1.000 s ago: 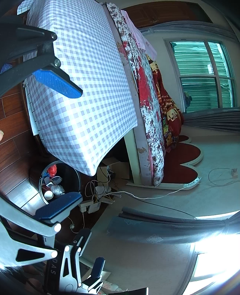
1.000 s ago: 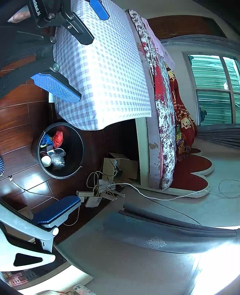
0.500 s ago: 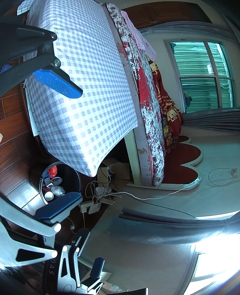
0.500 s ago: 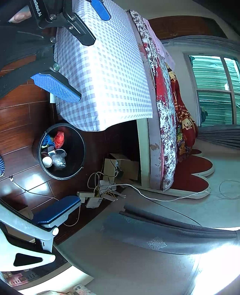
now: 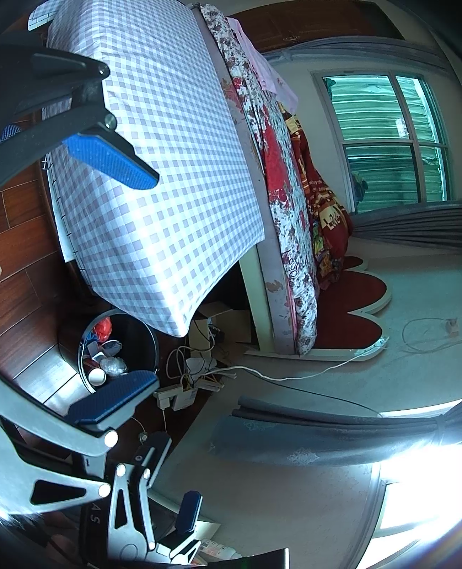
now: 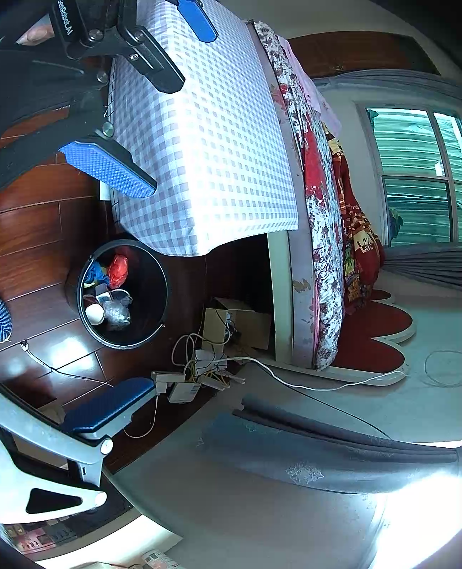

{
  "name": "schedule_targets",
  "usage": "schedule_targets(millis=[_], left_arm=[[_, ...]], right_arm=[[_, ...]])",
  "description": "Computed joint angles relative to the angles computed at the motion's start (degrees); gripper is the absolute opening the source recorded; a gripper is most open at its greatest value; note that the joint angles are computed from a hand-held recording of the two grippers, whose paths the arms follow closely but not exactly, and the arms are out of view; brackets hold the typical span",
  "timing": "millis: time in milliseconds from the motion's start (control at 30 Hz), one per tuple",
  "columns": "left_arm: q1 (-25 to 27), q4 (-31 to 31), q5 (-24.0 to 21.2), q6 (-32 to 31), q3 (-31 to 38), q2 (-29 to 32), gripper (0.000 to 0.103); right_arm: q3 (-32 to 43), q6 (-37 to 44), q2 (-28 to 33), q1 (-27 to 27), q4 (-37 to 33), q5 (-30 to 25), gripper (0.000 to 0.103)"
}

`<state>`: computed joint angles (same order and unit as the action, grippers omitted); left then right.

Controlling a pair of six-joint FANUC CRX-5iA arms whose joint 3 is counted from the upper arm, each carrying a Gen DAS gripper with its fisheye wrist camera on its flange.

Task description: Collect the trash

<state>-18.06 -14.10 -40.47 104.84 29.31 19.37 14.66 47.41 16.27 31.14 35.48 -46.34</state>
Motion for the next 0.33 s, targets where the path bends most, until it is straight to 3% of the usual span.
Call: schedule_targets(millis=[200, 333], left_arm=[[0.3, 0.7, 1.4, -1.5, -0.9, -0.3, 0.102], [0.5, 1.2, 0.1, -2.3, -0.1, 0.3, 0.102]], right_arm=[[-0.4, -0.3, -0.1, 0.0, 0.3, 0.2, 0.102], [-0.7, -0.4, -0.4, -0.1, 0.3, 0.2, 0.102]])
